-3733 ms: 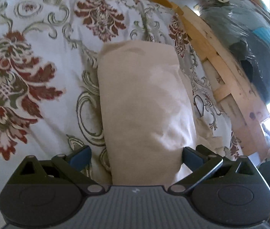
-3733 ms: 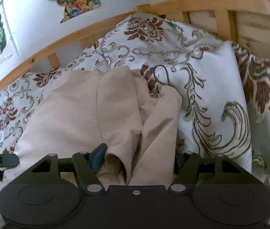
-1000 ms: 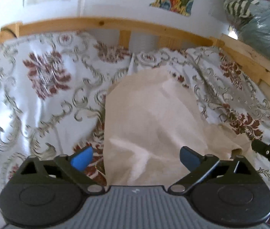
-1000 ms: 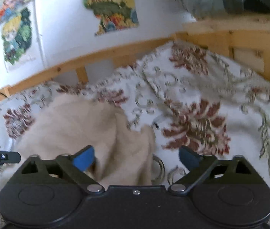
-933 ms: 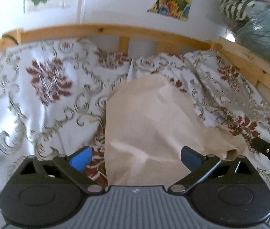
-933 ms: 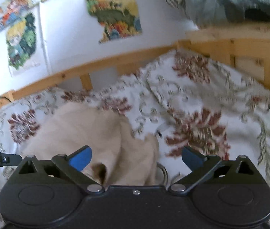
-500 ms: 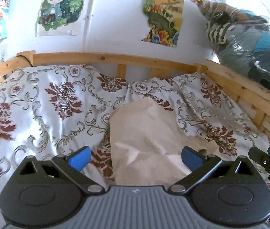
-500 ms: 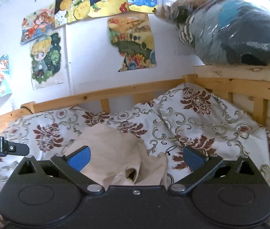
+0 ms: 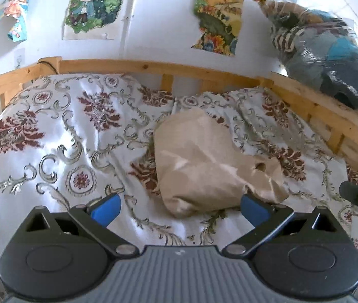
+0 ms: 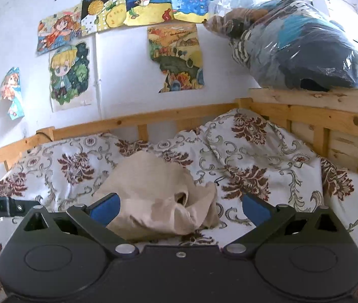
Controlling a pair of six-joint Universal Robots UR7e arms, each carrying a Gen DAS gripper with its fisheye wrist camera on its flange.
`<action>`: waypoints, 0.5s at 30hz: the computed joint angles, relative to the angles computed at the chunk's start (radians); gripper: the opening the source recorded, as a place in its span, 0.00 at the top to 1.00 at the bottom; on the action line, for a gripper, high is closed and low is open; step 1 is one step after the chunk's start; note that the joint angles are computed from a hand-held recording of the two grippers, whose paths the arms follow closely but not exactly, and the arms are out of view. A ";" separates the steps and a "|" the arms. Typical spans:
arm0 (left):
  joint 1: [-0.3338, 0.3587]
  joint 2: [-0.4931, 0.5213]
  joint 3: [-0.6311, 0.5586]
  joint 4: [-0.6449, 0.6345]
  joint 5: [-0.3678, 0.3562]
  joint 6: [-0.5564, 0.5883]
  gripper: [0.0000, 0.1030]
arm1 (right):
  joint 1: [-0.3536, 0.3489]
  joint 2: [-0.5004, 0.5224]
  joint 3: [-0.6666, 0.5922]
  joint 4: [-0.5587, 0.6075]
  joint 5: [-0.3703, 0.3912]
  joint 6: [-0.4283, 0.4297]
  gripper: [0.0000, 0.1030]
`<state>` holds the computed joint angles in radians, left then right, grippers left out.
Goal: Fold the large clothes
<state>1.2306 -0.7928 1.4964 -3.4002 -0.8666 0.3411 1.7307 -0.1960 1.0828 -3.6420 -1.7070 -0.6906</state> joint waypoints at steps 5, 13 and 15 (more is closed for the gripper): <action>0.009 0.010 -0.008 -0.003 0.004 -0.014 0.01 | -0.003 0.014 -0.028 0.036 -0.017 0.006 0.01; 0.018 0.019 -0.018 0.016 0.027 -0.016 0.01 | -0.003 0.024 -0.049 0.074 -0.033 0.005 0.01; 0.019 0.021 -0.019 0.021 0.029 -0.015 0.01 | -0.003 0.024 -0.052 0.082 -0.038 0.007 0.01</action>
